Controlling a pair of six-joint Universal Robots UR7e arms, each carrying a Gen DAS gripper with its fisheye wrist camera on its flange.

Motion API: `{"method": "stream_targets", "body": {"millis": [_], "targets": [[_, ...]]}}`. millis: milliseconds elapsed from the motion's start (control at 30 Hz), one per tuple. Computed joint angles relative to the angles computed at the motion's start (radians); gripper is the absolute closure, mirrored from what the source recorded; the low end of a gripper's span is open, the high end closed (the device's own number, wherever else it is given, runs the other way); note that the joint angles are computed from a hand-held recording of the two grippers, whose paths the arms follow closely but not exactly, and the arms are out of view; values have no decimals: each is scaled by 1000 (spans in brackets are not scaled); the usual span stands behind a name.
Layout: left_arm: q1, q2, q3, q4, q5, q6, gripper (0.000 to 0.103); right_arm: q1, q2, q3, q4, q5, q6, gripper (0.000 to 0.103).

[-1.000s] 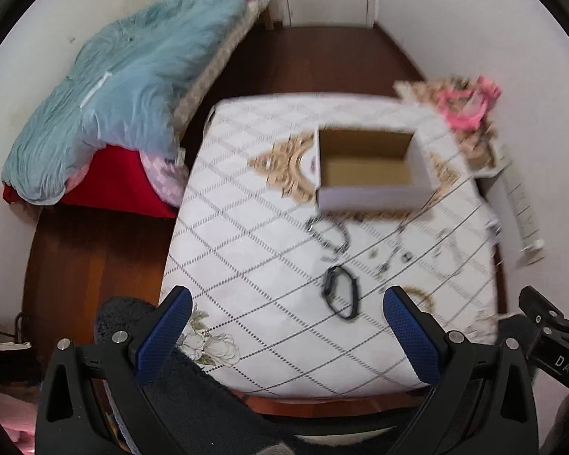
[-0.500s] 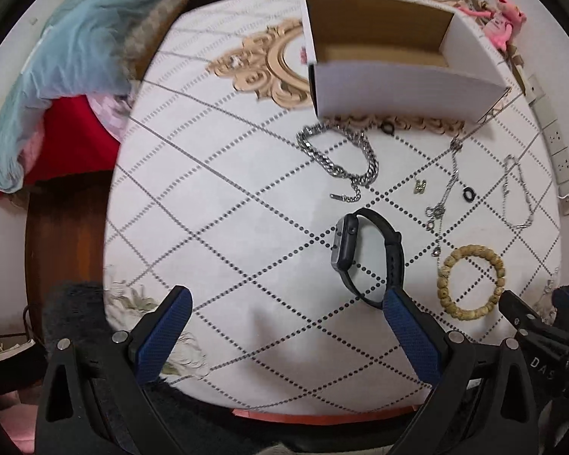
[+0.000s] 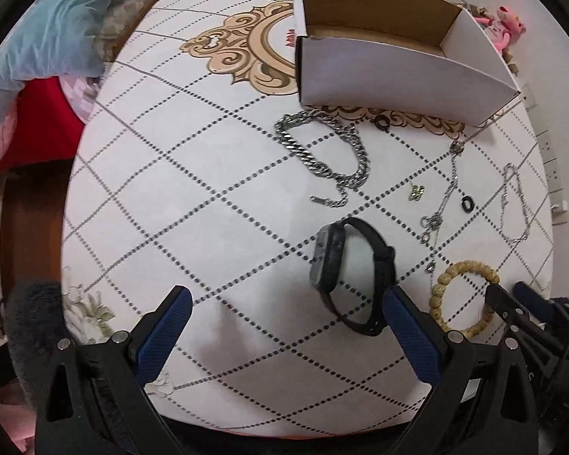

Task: Organize jewelry
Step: 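Grasp the black smartwatch with the left tool while the right grasps the bead bracelet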

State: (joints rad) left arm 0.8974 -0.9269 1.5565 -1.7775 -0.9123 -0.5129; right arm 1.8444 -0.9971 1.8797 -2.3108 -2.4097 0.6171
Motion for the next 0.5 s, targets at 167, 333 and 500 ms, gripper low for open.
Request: {"method": "stream_targets", "body": {"millis": [167,333,500], "targets": [[28,28,-29,-40,-38,51,24,-2,-25,12,54,22,54,93],[55,62,-56,-55,-64,95,69,-12,-61,40,74,46,76,93],[63,69,-51,-107,-65,172,92,-15,-61,4,130,21,62,92]]}}
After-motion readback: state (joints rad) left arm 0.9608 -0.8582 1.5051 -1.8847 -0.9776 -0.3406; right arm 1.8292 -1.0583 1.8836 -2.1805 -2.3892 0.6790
